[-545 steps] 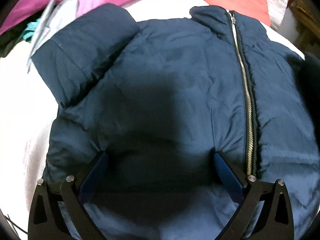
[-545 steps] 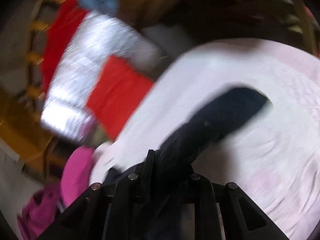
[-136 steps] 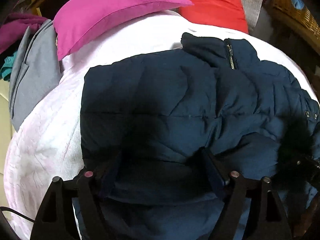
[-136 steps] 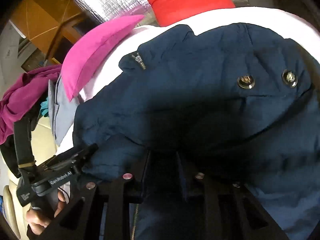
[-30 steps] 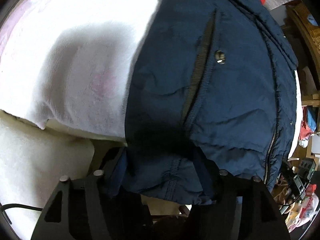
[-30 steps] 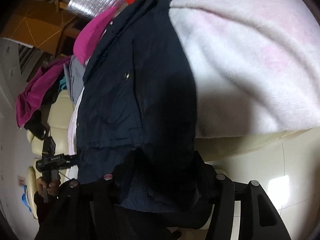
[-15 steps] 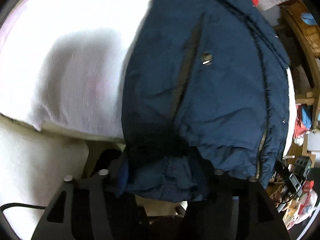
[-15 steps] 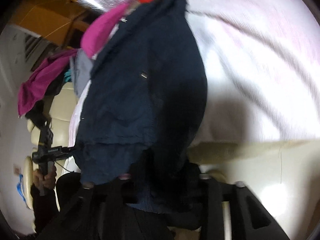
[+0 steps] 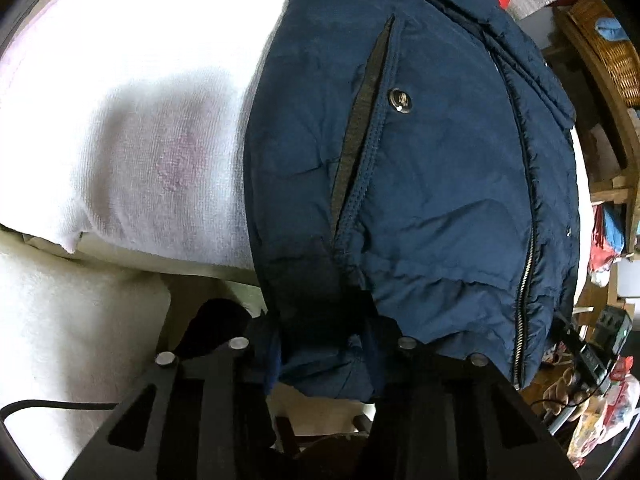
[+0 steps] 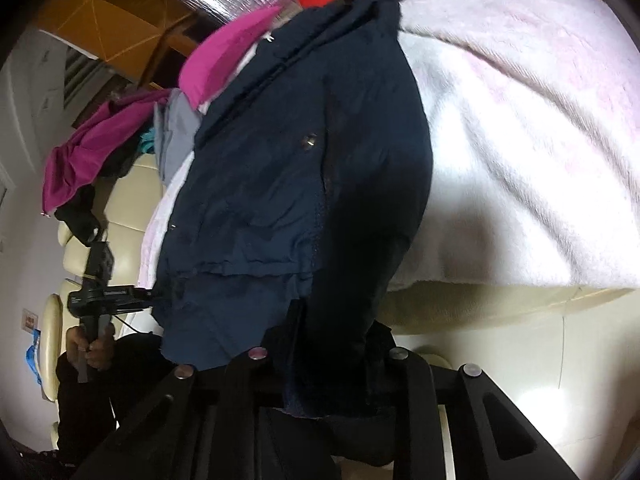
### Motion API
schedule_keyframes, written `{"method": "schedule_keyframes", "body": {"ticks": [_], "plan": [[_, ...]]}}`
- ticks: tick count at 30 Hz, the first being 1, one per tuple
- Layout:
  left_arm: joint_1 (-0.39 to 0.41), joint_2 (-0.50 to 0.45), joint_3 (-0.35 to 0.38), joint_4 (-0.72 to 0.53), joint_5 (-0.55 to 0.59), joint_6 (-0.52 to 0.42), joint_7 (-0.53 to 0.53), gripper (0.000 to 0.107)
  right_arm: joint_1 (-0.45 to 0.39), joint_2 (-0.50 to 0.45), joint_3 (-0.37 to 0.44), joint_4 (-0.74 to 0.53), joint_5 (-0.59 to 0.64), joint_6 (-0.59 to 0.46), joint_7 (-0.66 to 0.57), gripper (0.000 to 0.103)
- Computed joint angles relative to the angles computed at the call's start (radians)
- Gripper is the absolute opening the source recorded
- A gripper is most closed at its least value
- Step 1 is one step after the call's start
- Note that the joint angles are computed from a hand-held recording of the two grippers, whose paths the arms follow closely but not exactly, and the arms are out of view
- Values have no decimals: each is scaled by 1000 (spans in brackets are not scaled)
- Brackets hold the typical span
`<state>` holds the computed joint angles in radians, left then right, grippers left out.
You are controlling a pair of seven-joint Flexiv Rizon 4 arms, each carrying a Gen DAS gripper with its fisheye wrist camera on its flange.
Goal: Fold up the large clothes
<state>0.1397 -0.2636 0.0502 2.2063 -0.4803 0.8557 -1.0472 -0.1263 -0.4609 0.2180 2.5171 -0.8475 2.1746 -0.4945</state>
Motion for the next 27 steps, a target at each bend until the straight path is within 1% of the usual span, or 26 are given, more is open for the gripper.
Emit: {"method": "schedule_keyframes", "body": {"ticks": [1, 2, 3, 4, 6, 7, 8, 9, 10, 11, 12, 14, 16, 18, 20, 22, 24, 26, 27], "plan": [[-3, -14, 6, -16, 28, -18, -23, 63, -22, -13, 7, -10, -31, -6, 33, 40], [-4, -25, 8, -29, 44, -43, -40, 79, -53, -36, 18, -24, -78, -2, 79, 46], [1, -38, 7, -41, 49, -79, -49, 80, -63, -48, 20, -31, -99, 6, 97, 56], [3, -48, 4, -44, 47, -94, -52, 80, -61, -59, 18, -39, -111, 12, 105, 62], [2, -46, -4, -29, 26, -70, -43, 77, -40, -52, 8, -47, -116, -3, 100, 62], [3, -44, -9, -22, 11, -62, -32, 71, -15, -35, -1, -46, -106, -30, 81, 51], [6, -35, -19, -8, -17, -52, -6, 48, 17, -13, -8, -42, -74, -54, 52, 41], [1, -28, -22, 2, -28, -34, 1, 33, 34, 6, -11, -37, -56, -69, 20, 27], [2, -24, -25, 9, -49, -27, 15, 30, 44, 24, -12, -28, -34, -70, -10, 23], [5, -15, -31, 19, -80, -22, 37, 21, 77, 50, -16, -15, 21, -72, -51, 21], [7, -5, -36, 29, -109, -15, 59, 17, 111, 77, -23, -1, 82, -69, -96, 20], [11, 20, -43, 43, -179, -16, 109, 15, 146, 116, -25, 18, 172, -39, -162, 18], [20, 56, -51, 54, -292, -42, 183, 15, 171, 143, -25, 29, 247, -1, -208, 18], [15, 80, -44, 43, -357, -62, 225, 15, 170, 158, -19, 32, 267, 34, -221, 18], [12, 86, -40, 27, -428, -81, 274, 15, 191, 179, -25, 22, 302, 41, -241, 18], [6, 86, -35, 2, -470, -87, 298, 15, 206, 192, -32, 11, 334, 49, -262, 18], [-1, 81, -39, -28, -524, -80, 321, 15, 202, 200, -38, -11, 346, 68, -265, 18], [-9, 63, -48, -65, -577, -72, 339, 15, 221, 211, -48, -28, 394, 75, -285, 17], [-22, 51, -60, -81, -608, -50, 341, 15, 227, 216, -53, -43, 416, 77, -288, 17]]}}
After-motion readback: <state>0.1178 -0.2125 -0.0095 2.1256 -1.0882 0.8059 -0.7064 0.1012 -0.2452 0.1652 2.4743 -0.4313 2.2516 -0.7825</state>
